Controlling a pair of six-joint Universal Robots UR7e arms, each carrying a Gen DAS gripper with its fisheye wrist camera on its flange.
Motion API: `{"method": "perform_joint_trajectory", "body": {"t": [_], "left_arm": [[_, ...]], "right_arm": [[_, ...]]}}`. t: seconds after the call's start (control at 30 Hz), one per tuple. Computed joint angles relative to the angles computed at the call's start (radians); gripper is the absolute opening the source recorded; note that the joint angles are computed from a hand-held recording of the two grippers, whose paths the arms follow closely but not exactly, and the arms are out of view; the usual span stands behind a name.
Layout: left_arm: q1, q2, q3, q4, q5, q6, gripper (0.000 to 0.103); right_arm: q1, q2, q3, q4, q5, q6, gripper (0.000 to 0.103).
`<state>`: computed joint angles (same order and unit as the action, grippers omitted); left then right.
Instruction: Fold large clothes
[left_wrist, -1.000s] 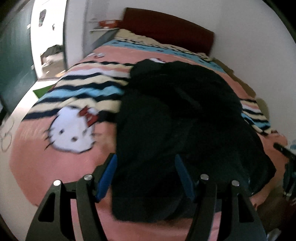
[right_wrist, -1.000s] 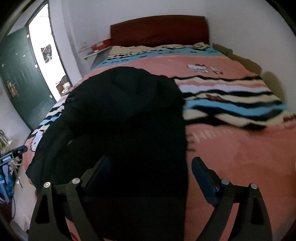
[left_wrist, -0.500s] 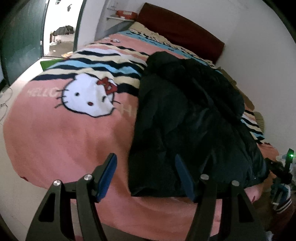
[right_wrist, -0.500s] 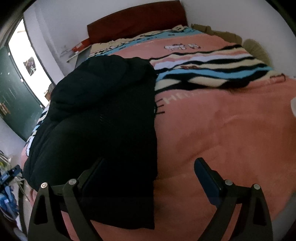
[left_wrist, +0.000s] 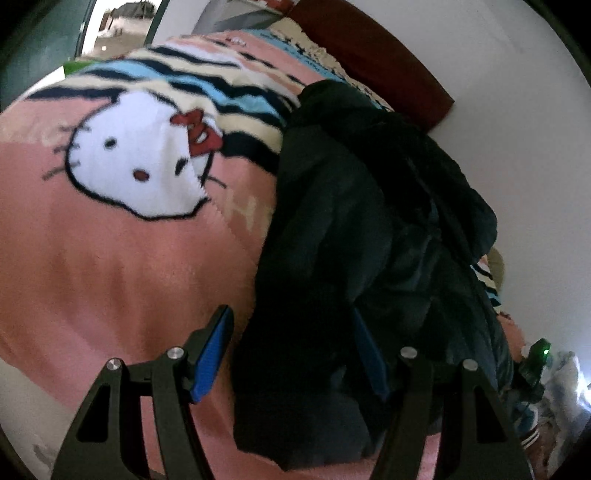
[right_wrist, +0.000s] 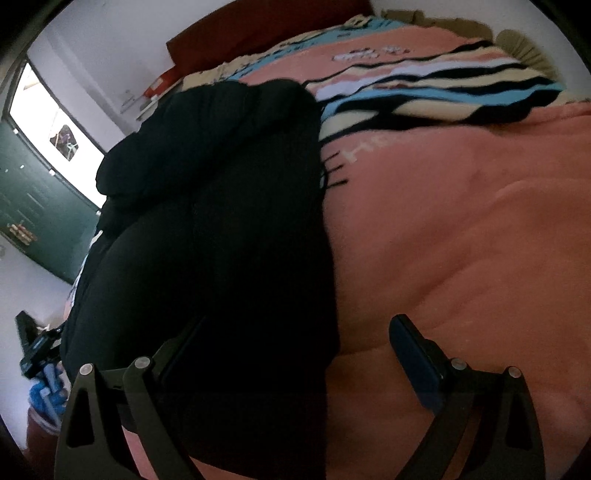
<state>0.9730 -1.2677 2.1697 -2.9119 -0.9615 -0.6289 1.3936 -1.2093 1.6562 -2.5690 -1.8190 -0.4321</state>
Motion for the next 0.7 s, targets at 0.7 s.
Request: {"method": "perform_joint_trajectory", "body": {"t": [0.7], "left_arm": [[0.104,0.07,0.054,-0.305,-0.387,-0.017,0.064]], "right_arm": [[-0.047,0.029,-0.092,0.315,0.241,0.038,0.091]]}}
